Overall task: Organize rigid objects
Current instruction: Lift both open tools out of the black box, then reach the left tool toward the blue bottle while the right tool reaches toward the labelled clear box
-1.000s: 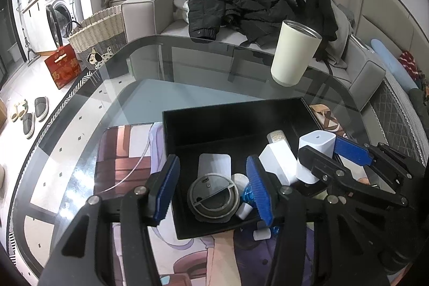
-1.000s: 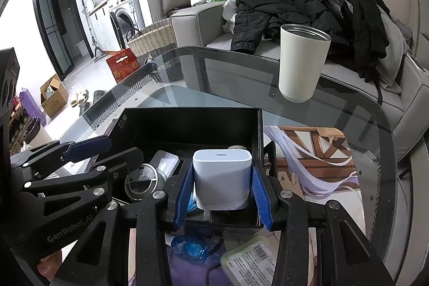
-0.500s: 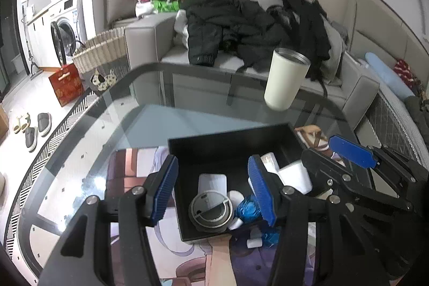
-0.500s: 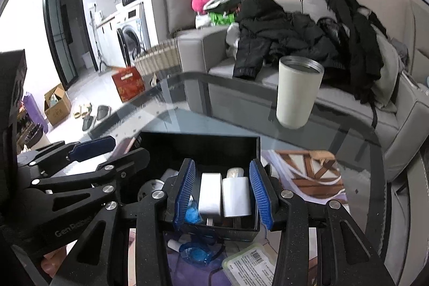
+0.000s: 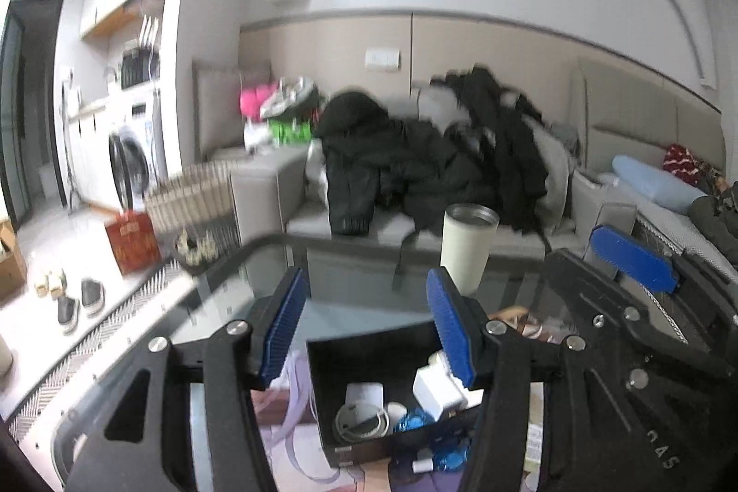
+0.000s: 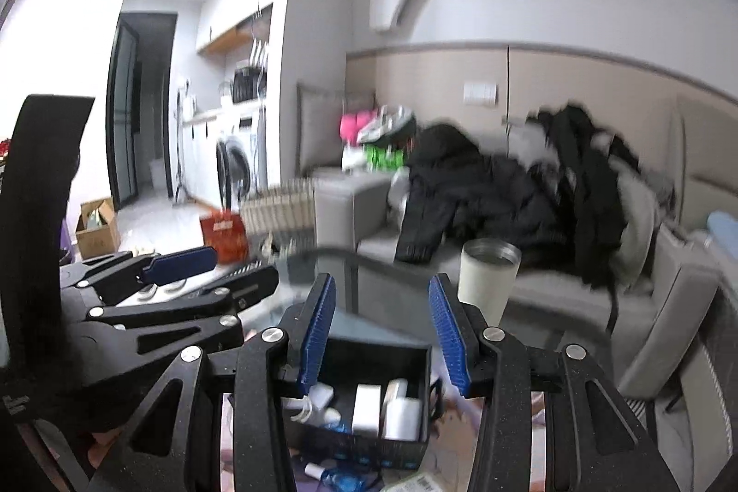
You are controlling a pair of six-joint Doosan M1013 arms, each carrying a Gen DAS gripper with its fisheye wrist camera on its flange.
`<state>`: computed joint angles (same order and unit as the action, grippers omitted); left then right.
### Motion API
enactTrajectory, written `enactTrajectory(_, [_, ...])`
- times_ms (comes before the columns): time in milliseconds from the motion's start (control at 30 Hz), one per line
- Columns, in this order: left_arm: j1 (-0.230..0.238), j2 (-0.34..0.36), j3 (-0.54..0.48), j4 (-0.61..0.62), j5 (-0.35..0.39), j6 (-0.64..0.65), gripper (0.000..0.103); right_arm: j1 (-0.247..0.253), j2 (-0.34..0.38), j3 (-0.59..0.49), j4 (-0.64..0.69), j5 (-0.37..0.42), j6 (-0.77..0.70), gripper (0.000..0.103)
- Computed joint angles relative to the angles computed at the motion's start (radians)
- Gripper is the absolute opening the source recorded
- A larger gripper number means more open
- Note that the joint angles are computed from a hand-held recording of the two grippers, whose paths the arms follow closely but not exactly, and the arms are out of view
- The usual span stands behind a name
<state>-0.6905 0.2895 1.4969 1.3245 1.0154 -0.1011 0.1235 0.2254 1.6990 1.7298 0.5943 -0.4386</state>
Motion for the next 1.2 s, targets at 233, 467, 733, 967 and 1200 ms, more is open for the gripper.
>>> enactTrajectory(233, [-0.055,-0.027,0.047,0.202,0.055,-0.109,0.058,-0.043,-0.071,0.112,0.300,0.151,-0.317,0.043])
enactTrajectory(467, [-0.075,-0.044,0.066,0.214,0.040,-0.116,0.059,-0.090,-0.118,0.169,0.297,0.245,-0.336,0.043])
enactTrajectory(733, [-0.058,-0.031,0.043,0.113,-0.042,-0.020,0.059,-0.104,-0.115,0.153,0.182,0.217,-0.256,0.044])
enactTrajectory(967, [-0.010,-0.008,0.013,-0.191,-0.175,0.217,0.059,-0.099,-0.061,0.066,-0.116,0.112,0.021,0.046])
enactTrajectory(1200, [0.025,0.035,-0.024,-0.508,-0.221,0.532,0.058,-0.087,0.047,-0.074,-0.650,0.101,0.562,0.047])
